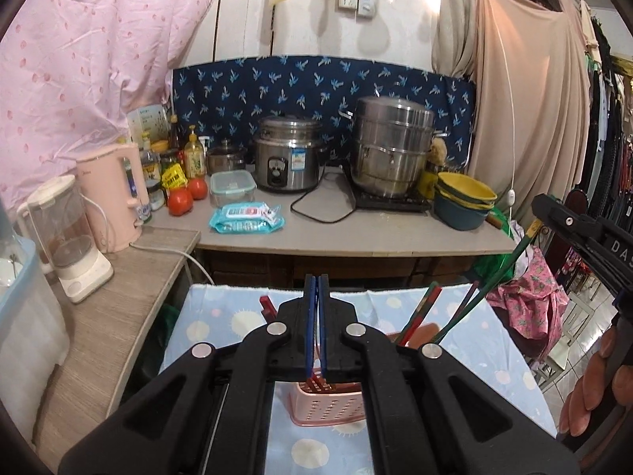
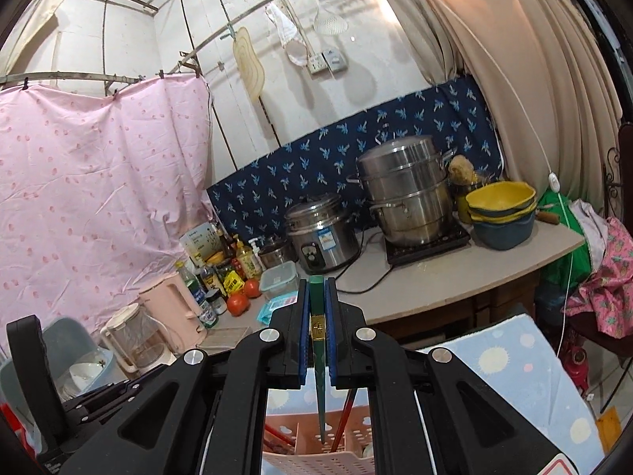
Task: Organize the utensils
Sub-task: 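Lift the spoon and chopstick and lower them into the pink basket, then open both tools to release the spoon and chopstick and withdraw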
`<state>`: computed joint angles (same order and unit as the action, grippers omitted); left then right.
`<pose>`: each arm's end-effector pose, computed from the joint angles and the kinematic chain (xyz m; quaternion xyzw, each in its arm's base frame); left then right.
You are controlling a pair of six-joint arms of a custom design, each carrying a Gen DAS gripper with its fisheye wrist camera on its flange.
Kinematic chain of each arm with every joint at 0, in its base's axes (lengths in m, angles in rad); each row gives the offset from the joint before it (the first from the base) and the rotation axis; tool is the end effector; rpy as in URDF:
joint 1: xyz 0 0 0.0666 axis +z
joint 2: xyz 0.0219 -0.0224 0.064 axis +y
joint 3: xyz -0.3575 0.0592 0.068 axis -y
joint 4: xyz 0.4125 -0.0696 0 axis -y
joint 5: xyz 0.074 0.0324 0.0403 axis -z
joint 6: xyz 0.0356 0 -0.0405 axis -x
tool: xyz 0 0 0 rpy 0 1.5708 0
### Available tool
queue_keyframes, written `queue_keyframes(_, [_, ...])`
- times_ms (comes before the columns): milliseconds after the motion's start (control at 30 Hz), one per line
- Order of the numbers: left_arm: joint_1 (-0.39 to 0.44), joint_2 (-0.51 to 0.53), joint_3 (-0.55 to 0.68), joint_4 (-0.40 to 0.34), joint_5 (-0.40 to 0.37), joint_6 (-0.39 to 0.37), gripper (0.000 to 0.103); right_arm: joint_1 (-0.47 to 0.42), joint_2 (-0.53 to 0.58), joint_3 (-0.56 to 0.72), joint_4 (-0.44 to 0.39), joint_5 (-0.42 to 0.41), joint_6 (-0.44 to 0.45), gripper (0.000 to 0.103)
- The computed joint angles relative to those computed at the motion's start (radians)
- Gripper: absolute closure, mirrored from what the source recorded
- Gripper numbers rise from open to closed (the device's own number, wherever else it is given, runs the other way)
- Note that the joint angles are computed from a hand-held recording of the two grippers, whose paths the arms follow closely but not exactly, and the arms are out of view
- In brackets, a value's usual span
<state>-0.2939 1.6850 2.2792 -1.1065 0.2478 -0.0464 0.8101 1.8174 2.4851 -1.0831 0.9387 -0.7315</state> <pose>0.5395 -0.1728 0.6556 0.2065 0.8336 -0.1677 0.4840 0.4250 0.4043 0.6776 0.2175 0.7563 0.0675 0.6134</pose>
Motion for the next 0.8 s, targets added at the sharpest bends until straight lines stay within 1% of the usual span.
queue_keyframes(133, [-0.002, 0.014, -0.011, -0.005, -0.004, -0.004, 0.102, -0.018, 0.003, -0.032, -0.014, -0.055, -0.043, 0.096])
queue_keyframes(233, [-0.003, 0.019, -0.025, -0.003, -0.005, -0.003, 0.102, -0.024, 0.01, -0.048, -0.023, -0.082, -0.061, 0.096])
queue_keyframes(433, [-0.009, 0.032, -0.029, -0.012, -0.017, 0.003, 0.102, -0.032, 0.029, -0.055, -0.049, -0.126, -0.081, 0.096])
queue_keyframes(633, [-0.009, 0.025, -0.047, -0.005, -0.018, 0.021, 0.101, -0.038, 0.047, -0.047, -0.079, -0.169, -0.094, 0.095])
queue_keyframes(733, [-0.01, 0.016, -0.064, 0.0, -0.028, 0.023, 0.099, -0.035, 0.048, -0.055, -0.089, -0.16, -0.097, 0.088])
queue_keyframes(767, [-0.01, 0.012, -0.071, 0.001, -0.032, 0.024, 0.095, -0.034, 0.048, -0.055, -0.092, -0.158, -0.099, 0.08])
queue_keyframes(800, [-0.009, 0.005, -0.084, 0.004, -0.035, 0.027, 0.089, -0.032, 0.045, -0.062, -0.094, -0.153, -0.105, 0.073])
